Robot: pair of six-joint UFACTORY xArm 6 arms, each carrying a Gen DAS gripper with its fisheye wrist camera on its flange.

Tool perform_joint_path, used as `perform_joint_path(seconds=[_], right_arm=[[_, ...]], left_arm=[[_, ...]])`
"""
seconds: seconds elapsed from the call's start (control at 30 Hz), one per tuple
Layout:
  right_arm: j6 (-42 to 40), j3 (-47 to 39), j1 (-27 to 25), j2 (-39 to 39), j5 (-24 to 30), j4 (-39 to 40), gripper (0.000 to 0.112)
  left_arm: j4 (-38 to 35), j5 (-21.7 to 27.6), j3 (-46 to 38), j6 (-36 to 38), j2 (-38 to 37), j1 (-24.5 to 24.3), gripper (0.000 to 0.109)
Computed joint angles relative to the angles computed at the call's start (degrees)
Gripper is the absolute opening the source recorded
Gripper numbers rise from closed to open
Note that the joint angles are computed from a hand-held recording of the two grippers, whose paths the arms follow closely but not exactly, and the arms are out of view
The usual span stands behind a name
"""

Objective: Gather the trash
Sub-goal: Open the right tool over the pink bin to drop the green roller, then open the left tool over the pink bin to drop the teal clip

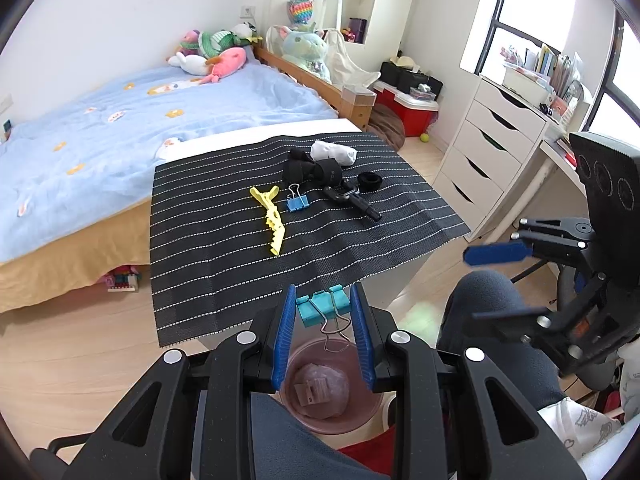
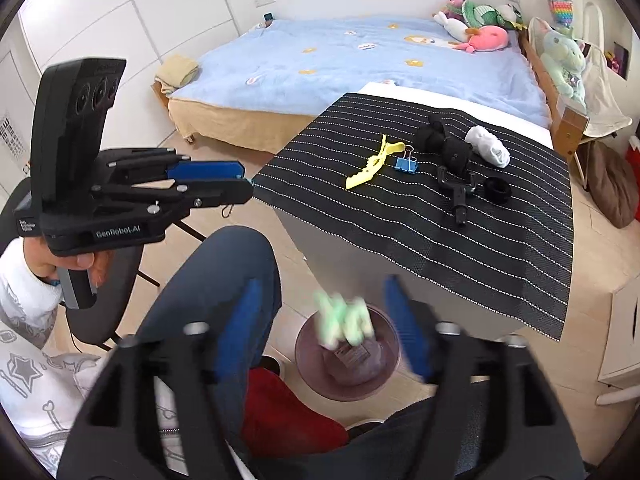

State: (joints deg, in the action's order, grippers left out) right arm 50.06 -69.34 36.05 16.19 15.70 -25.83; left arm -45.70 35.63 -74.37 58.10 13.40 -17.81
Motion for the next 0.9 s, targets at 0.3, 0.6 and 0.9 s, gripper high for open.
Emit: perform_joint_path(seconds=[0.3, 0.6, 0.9], right_arm=[[8.56, 0.61, -0.67, -1.42, 1.64, -7.08, 0.093], [17.5, 1.64, -1.06, -3.99, 4.72, -14.4, 0.097], [25.6, 4.0, -1.35, -6.9, 7.5, -20.27, 0.097]], left_arm=[[0.07, 1.03, 0.06, 0.53, -0.02, -0.31, 0.028], [-0.22, 1.93, 0.85, 1.82, -0.76, -1.12, 0.028], [0.27, 3.09, 1.51, 3.15, -1.21, -2.38, 0.028]])
